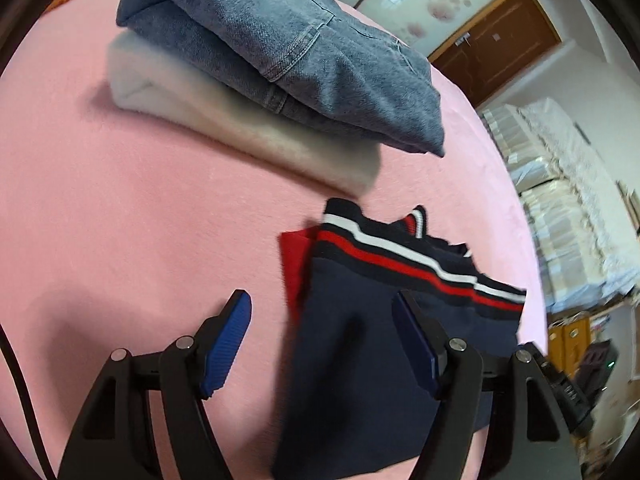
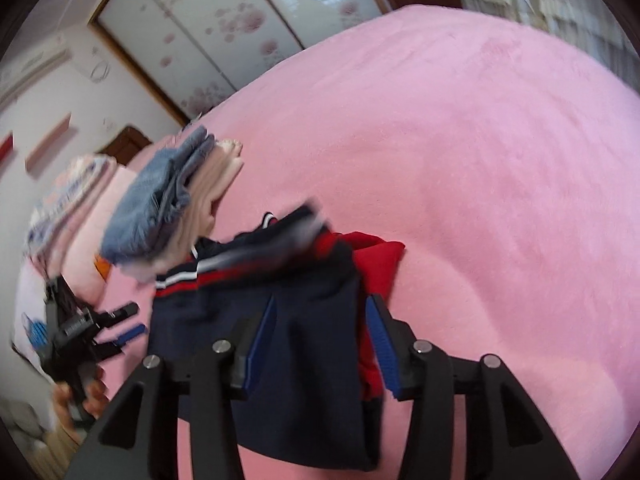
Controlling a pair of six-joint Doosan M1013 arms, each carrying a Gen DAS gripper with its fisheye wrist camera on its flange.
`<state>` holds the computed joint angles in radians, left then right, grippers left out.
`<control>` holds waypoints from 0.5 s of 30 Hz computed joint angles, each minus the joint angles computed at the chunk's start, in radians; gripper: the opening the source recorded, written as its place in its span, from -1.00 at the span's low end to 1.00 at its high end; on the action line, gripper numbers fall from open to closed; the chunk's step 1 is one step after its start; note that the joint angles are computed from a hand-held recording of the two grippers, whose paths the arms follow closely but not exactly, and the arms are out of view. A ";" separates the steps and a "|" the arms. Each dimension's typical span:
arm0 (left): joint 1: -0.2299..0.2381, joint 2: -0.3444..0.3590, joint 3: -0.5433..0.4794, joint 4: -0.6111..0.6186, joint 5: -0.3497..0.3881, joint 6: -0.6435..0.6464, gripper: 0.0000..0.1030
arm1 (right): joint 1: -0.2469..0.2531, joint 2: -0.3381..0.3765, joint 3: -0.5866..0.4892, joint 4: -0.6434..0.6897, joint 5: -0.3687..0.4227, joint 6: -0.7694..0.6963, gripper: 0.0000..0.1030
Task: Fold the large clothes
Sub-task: 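Lift the hem with both grippers and fold it toward the collar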
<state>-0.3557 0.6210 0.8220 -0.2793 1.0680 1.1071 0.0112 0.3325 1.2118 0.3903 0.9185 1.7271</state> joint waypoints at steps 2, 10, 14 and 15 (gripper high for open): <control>-0.001 0.010 -0.010 0.009 0.001 0.020 0.36 | 0.006 0.004 -0.005 -0.023 -0.002 -0.030 -0.09; -0.015 0.082 -0.129 0.070 0.031 0.132 0.26 | 0.020 0.059 -0.078 -0.108 0.009 -0.063 -0.09; -0.023 0.116 -0.183 0.101 0.049 0.142 -0.35 | 0.019 0.086 -0.108 -0.114 0.016 -0.074 -0.11; -0.026 0.133 -0.212 0.110 0.076 0.150 -0.69 | 0.018 0.092 -0.112 -0.113 0.020 -0.071 -0.29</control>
